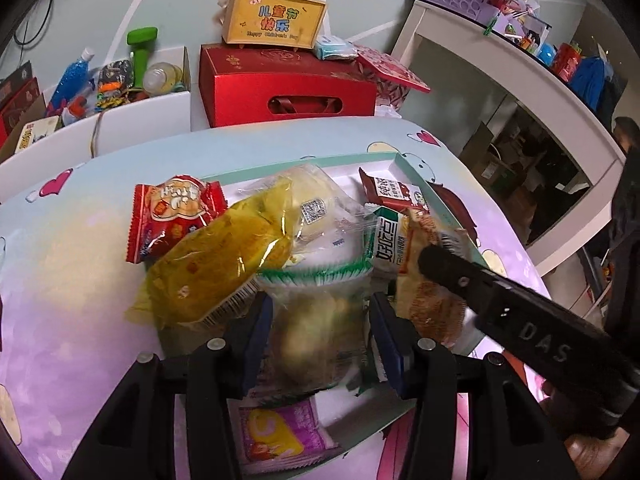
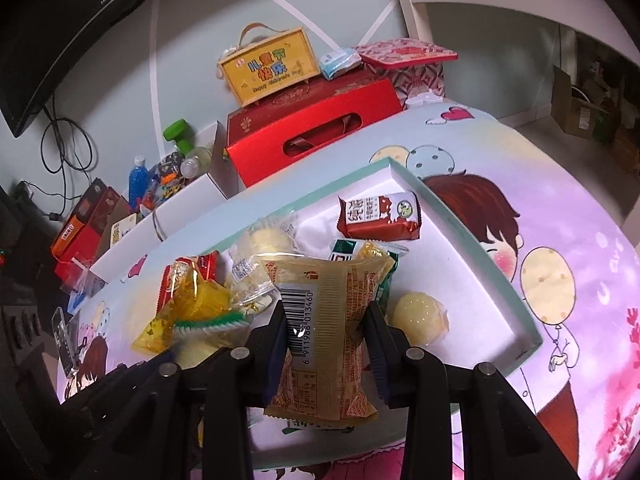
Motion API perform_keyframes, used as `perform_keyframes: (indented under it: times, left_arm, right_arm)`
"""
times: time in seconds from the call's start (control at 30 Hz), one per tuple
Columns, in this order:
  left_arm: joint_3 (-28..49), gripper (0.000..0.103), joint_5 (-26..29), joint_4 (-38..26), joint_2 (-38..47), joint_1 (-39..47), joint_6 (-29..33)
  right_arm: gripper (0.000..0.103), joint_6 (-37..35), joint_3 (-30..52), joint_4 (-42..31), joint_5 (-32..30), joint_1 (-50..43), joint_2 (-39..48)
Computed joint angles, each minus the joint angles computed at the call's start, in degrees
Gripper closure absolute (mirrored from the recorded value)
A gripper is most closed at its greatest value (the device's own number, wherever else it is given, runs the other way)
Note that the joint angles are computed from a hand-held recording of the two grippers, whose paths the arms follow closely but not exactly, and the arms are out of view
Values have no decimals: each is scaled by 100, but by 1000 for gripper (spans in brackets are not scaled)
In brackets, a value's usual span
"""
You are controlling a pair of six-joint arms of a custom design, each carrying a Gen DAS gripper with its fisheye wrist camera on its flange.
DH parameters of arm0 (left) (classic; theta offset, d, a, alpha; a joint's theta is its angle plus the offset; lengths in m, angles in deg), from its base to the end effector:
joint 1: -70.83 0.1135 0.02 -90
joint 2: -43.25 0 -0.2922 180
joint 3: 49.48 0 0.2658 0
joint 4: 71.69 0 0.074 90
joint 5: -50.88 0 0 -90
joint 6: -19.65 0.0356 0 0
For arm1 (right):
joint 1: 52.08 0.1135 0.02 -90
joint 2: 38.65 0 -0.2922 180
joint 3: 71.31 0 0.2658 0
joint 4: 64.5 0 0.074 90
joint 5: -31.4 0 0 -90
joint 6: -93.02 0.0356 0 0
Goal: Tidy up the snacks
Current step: 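Open both tools to drop the cookie and bread packets into the tray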
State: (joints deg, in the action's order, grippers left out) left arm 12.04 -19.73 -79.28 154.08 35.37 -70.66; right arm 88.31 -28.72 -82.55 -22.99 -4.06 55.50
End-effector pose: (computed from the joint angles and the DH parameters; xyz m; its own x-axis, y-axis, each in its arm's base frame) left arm 0.2831 -0.2161 0.0949 -0.6861 0.4824 -0.5446 0.6912 0.6658 -0.2811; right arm 0.1774 0.1662 0.1003 -0.5186 0.6350 -0.5725 0.5864 0.7515 0.3024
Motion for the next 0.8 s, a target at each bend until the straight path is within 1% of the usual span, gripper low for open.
perform_keyframes:
  times: [0.07,0.13,0.23,0.3,0.33,0.37,0.4,0.47,0.5,0.53,0.57,0.63,0.7,0.73,0.8]
  left_arm:
    - [-30,38,-16,4,-37,-3,-14]
    - [-89,38,-4,16,-89,12,-16]
    - [-203,38,44,10,-197,85,-32]
    - [-260,38,28,-29,-286,133,-24]
    - [-318,38,-1,-40,-354,166,-13]
    - [-328,37,-23,-57,-386,185,-7]
    - [-371,36,-65,-60,-441,218,3]
    - [-438,26,-186,-62,-524,291,7]
    - [-467,24,-251,-53,-554,332,-1]
    - [-505,23,-323,-39,-584,386,-8]
    - [-538,23,-382,-27,-603,434,-10]
    - [-605,22,-551,-8,-624,544,-17]
    - [-689,14,-633,39,-642,654,-2]
    - [-763,12,-661,120,-668,726,-3]
    - [-924,11,-765,339,-728,850,-25]
  right_arm:
    - [63,-52,-33,133,-64,-45,54]
    - [63,-63,-68,212,-79,-59,67]
    - [63,-29,-54,134,-70,-53,57]
    - [60,-72,-43,113,-124,-59,56]
    - [49,-78,-42,113,-122,-54,50]
    - [34,-52,-33,78,-98,-36,42]
    - [29,-25,-17,19,-65,-16,33]
    - [27,26,23,-126,-1,44,1]
    - [26,52,38,-188,12,68,-9]
    - [22,80,56,-240,17,86,-3]
    - [15,106,69,-284,26,102,3]
    - [7,140,101,-392,75,152,17]
    - [5,131,161,-504,126,204,32]
    - [0,135,227,-616,187,258,60]
    - [0,137,324,-772,287,349,99]
